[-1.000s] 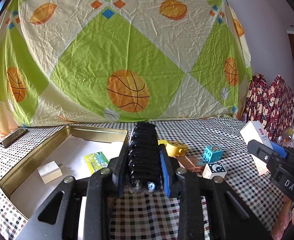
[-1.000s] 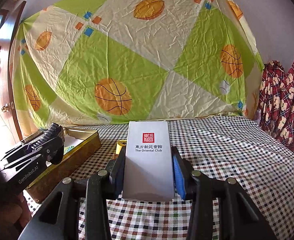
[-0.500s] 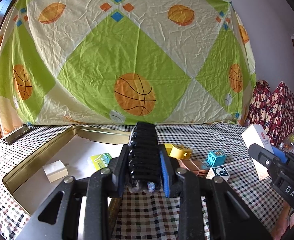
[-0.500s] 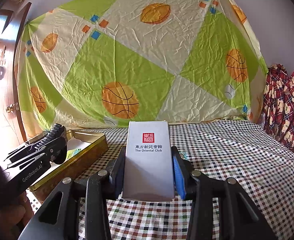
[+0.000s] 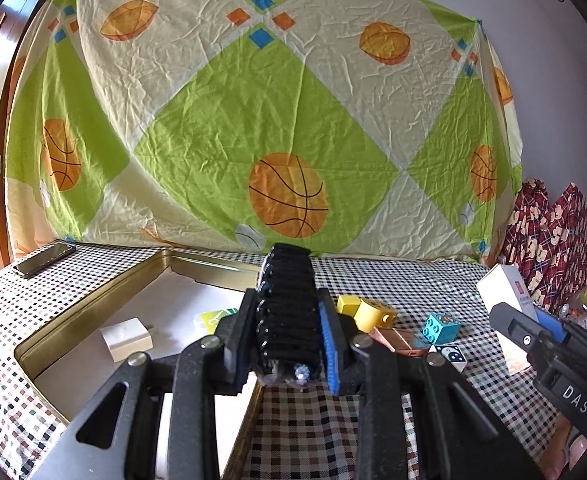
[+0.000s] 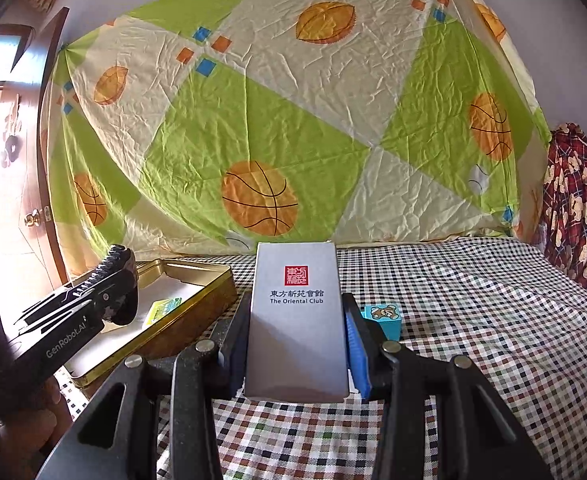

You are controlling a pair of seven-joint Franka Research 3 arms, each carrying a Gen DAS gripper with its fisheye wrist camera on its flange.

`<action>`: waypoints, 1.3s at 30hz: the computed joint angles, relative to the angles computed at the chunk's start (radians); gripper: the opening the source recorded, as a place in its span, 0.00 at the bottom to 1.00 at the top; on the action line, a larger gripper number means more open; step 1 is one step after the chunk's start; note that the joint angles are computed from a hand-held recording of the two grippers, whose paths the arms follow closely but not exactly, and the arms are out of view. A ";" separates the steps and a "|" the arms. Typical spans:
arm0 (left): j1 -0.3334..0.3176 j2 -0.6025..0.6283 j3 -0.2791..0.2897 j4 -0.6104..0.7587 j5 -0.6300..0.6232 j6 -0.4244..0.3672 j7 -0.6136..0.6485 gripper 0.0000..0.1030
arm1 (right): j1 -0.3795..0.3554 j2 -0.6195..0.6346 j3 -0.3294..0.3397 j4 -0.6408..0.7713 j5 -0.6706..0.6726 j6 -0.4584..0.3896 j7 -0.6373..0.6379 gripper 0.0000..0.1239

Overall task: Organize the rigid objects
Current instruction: 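Carry the brush over the tin with the left gripper while the right gripper carries the white box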

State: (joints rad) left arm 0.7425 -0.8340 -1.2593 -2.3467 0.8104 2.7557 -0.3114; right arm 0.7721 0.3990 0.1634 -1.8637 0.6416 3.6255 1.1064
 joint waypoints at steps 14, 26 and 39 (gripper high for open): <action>-0.112 0.015 0.090 -0.070 0.084 -0.063 -0.068 0.26 | 0.051 0.046 -0.025 0.080 0.012 -0.046 -0.048 0.35; -0.221 0.107 0.174 -0.097 0.222 -0.140 -0.143 0.26 | 0.092 0.085 -0.052 0.144 -0.009 -0.099 -0.055 0.35; -0.399 0.217 0.307 -0.125 0.336 -0.277 -0.209 0.26 | 0.102 0.115 -0.048 0.182 -0.081 -0.124 -0.008 0.35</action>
State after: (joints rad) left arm 0.3436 -0.6173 -0.9520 -2.4717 1.1464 2.4787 -0.5207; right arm 0.8737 0.5142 0.1150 -1.6816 0.5610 3.5011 1.0979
